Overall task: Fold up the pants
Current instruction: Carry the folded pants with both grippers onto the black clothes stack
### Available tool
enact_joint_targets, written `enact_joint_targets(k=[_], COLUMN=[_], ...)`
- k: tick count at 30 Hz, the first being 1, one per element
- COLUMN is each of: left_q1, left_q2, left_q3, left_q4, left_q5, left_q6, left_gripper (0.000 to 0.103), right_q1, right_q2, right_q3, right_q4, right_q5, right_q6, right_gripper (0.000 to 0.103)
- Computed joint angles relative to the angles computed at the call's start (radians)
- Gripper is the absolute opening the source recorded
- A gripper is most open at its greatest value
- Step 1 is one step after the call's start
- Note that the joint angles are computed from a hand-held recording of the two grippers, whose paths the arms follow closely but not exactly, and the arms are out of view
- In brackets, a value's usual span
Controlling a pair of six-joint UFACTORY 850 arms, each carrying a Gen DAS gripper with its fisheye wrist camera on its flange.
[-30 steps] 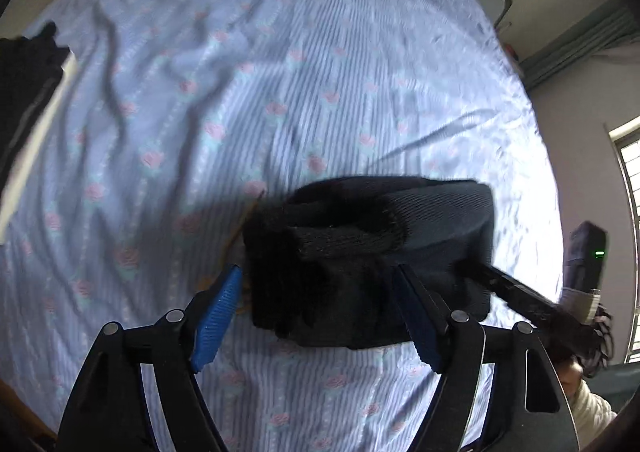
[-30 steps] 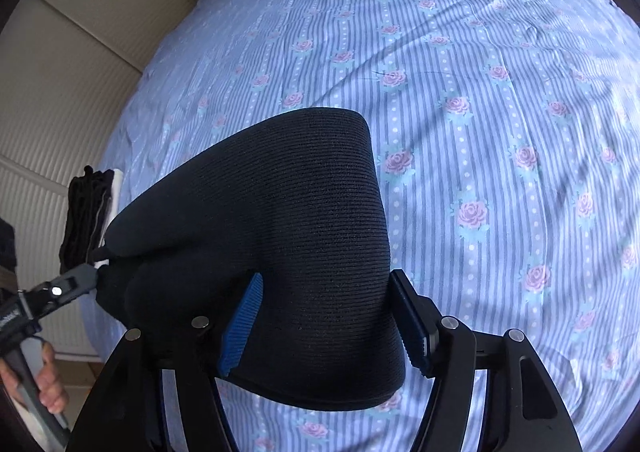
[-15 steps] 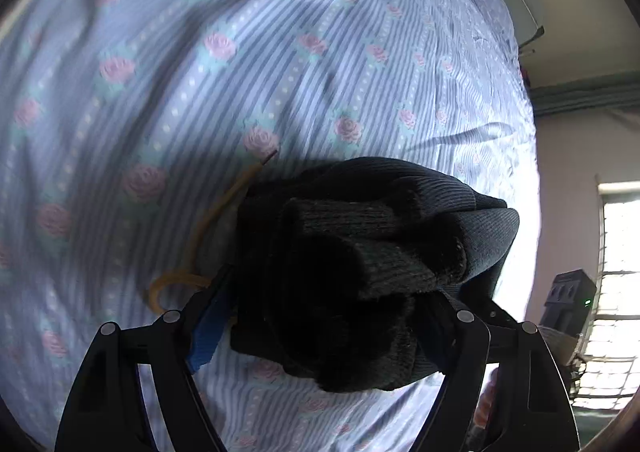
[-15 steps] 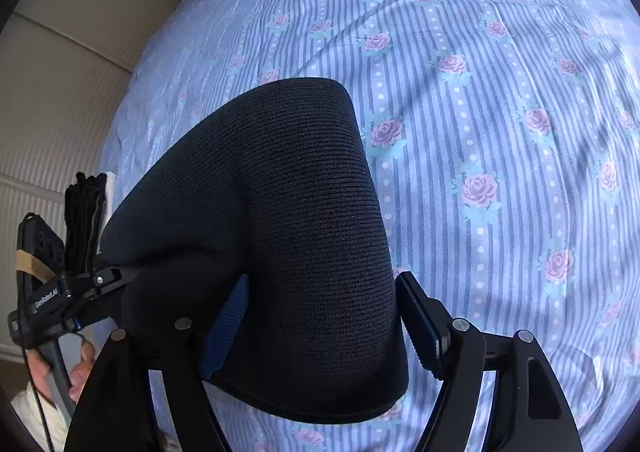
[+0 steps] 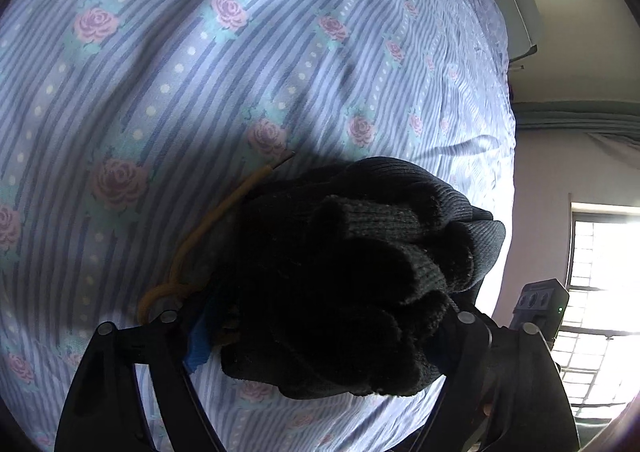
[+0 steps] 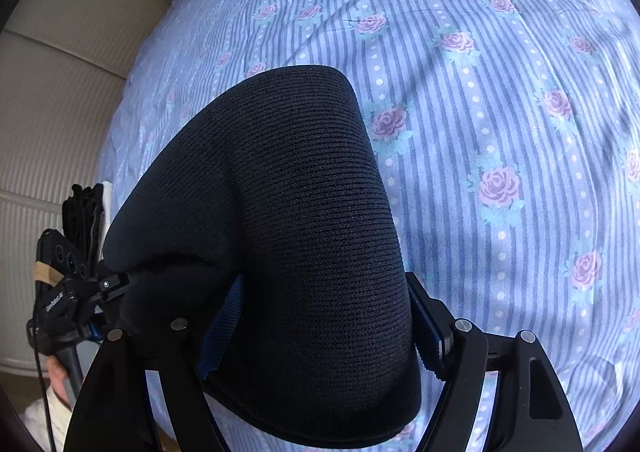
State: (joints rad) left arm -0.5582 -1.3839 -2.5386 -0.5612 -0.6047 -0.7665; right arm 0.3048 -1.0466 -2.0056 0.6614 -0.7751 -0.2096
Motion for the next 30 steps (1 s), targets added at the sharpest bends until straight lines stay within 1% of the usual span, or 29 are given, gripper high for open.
enact_joint_targets(k=[1,3,7,9,10,12,15,18,20,22,23,25,26,28,29,30], left_q1=[0.001,-0.001,-0.007,-0.01,-0.012,-0.017,-0.026,-0.042,-0.059,-0.078,-0.088,-0.111,-0.117,-0.142,-0.15,-0.165], left_q2=[0.019,0.041,0.085,0.101,0.114,0.116,0.144,0.215,0.271,0.304,0.296,0.342,0.345,0.417,0.435,0.473], left_q3=[0.035,0.067,0.131,0.144,0.155,0.136,0.148,0.23,0.294,0.309,0.279,0.307,0.296,0.371,0.387,0.425], left_q4=[-0.03,-0.024,-0.015,0.011,0.029,0.08,0.112,0.117,0.15,0.22,0.257,0.349,0.379,0.475,0.51,0.578], left_q5=[0.026,0.047,0.089,0.088,0.09,0.078,0.073,0.113,0.137,0.133,0.124,0.117,0.112,0.136,0.141,0.153], left_q6=[0.027,0.018,-0.006,-0.023,-0.034,-0.067,-0.071,-0.054,-0.061,-0.108,-0.138,-0.194,-0.214,-0.277,-0.304,-0.361], left_gripper=[0.068,0.061,0.055,0.051,0.05,0.049,0.048,0.048,0.049,0.049,0.049,0.049,0.049,0.049,0.049,0.049], right_q1=[0.001,0.002,0.006,0.009,0.01,0.014,0.015,0.014,0.014,0.01,0.009,0.009,0.01,0.01,0.015,0.014], right_q2=[-0.004,-0.009,-0.009,0.011,0.026,0.06,0.123,0.204,0.261,0.326,0.351,0.41,0.445,0.503,0.533,0.569], right_q3=[-0.009,-0.02,-0.041,-0.02,-0.005,0.029,0.1,0.188,0.247,0.31,0.333,0.389,0.42,0.473,0.497,0.53], right_q4=[-0.004,-0.005,-0.01,-0.004,-0.002,0.001,0.027,0.047,0.056,0.067,0.071,0.084,0.097,0.119,0.13,0.148], right_q5=[-0.006,-0.016,-0.027,-0.015,-0.007,0.013,0.046,0.082,0.105,0.121,0.126,0.14,0.149,0.168,0.18,0.188], right_q6=[0.007,0.015,0.023,0.015,0.011,0.013,-0.004,-0.029,-0.046,-0.066,-0.073,-0.089,-0.104,-0.132,-0.145,-0.17], right_gripper=[0.077,0.074,0.066,0.06,0.059,0.057,0.055,0.055,0.055,0.055,0.055,0.055,0.055,0.055,0.055,0.055])
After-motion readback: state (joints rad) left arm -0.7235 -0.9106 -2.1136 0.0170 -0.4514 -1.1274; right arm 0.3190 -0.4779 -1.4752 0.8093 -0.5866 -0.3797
